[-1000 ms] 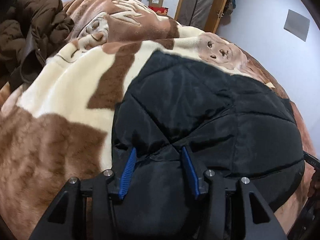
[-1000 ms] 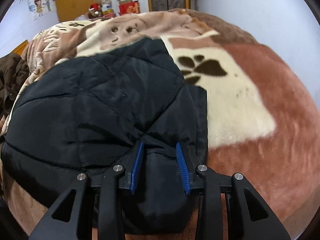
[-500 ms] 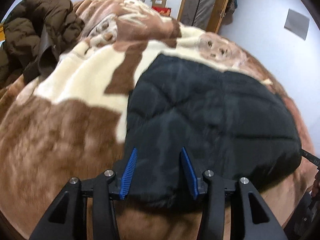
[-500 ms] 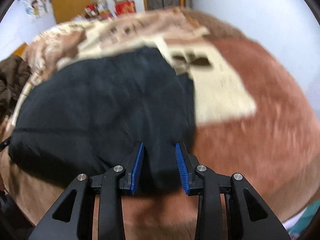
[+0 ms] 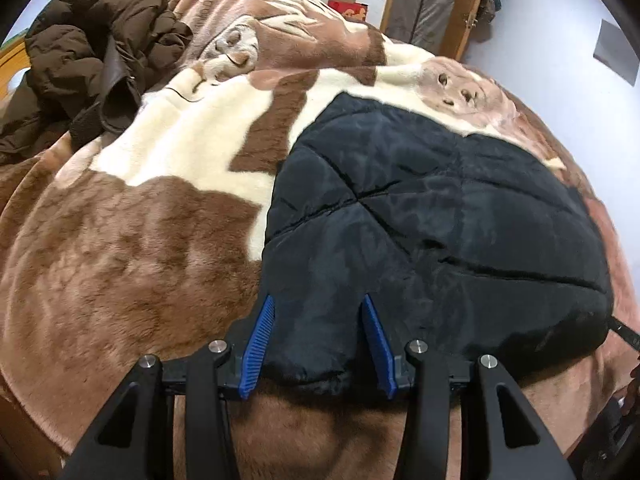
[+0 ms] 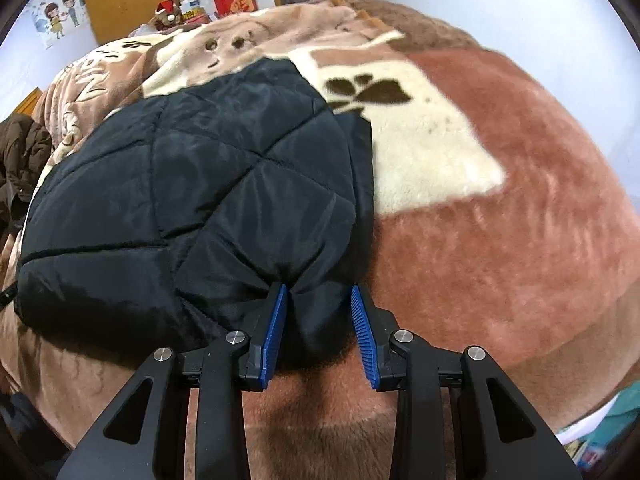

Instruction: Fold large clothes

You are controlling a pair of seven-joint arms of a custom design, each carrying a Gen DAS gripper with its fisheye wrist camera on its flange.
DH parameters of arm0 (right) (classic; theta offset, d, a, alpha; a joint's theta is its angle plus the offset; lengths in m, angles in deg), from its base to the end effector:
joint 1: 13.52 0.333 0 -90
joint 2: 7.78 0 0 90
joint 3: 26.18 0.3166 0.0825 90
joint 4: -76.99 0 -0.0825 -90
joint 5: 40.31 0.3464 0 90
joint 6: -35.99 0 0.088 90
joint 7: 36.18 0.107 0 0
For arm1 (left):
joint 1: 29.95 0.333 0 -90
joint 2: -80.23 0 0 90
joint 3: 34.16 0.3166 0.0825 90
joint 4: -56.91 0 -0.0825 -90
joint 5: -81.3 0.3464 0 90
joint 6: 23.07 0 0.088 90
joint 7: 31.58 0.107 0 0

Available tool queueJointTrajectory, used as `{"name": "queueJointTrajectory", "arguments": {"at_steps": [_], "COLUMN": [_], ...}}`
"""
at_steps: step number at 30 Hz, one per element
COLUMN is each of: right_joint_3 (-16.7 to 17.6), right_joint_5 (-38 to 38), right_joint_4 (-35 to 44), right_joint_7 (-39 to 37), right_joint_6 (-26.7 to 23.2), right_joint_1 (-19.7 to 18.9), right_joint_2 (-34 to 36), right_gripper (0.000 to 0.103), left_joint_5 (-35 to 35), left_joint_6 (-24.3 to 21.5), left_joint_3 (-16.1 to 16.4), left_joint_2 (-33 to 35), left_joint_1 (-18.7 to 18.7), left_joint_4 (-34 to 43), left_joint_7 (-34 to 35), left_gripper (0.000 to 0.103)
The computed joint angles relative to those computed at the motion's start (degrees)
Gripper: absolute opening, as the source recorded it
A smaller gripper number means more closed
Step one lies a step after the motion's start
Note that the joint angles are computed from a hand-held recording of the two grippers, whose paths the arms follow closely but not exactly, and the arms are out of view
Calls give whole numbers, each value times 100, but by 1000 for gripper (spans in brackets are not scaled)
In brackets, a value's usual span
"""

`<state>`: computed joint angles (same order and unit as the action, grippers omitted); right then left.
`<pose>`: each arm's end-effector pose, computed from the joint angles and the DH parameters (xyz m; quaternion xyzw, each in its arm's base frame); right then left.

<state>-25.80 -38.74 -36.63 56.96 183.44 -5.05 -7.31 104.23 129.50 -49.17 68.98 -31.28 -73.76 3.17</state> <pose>0.5607 0.0868 0.5419 -0.7042 0.6494 -0.1726 0.2296 0.4688 -0.1562 0.5138 -0.7814 0.5376 -0.2430 0.2035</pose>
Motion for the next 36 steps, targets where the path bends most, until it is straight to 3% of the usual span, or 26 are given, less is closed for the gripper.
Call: {"name": "queueJointTrajectory", "arguments": {"at_steps": [3,7,19,27,30,33,36], "right_joint_3": [14,40,121,262,326,280,318], "right_joint_5": [134,456,291,110,142,-56,-24], "right_joint_4": [25,258,855,1913,2557,3121,2745], "right_joint_7": [-119,-382,-288,-379,-315,-176,-211], "right_joint_6": [125,124,85,56,-224,-862,-689], "right_joint_1": [21,58,41,72,75,131,69], "right_joint_2": [-72,46,555,1285,1747,2224,2125], "right_gripper": [36,47,48,48,48,48,48], "left_joint_5": [34,162,286,482,162,-370,-267], "left_joint_6": [19,-29,-215,-144,-69,-371,0], "left_joint_3": [-47,-118,94,365,509,601,818], "left_joint_2": [-140,-99,469,1207,1784,2269,2243], "left_joint_1": [17,43,-132,-348,-509,-647,-870], "left_joint_4": [21,201,835,1769,2373,2787,2459], "left_joint_7": [-74,-56,108,423,994,1449,1384], "left_gripper": [48,48,49,49,49,49,49]}}
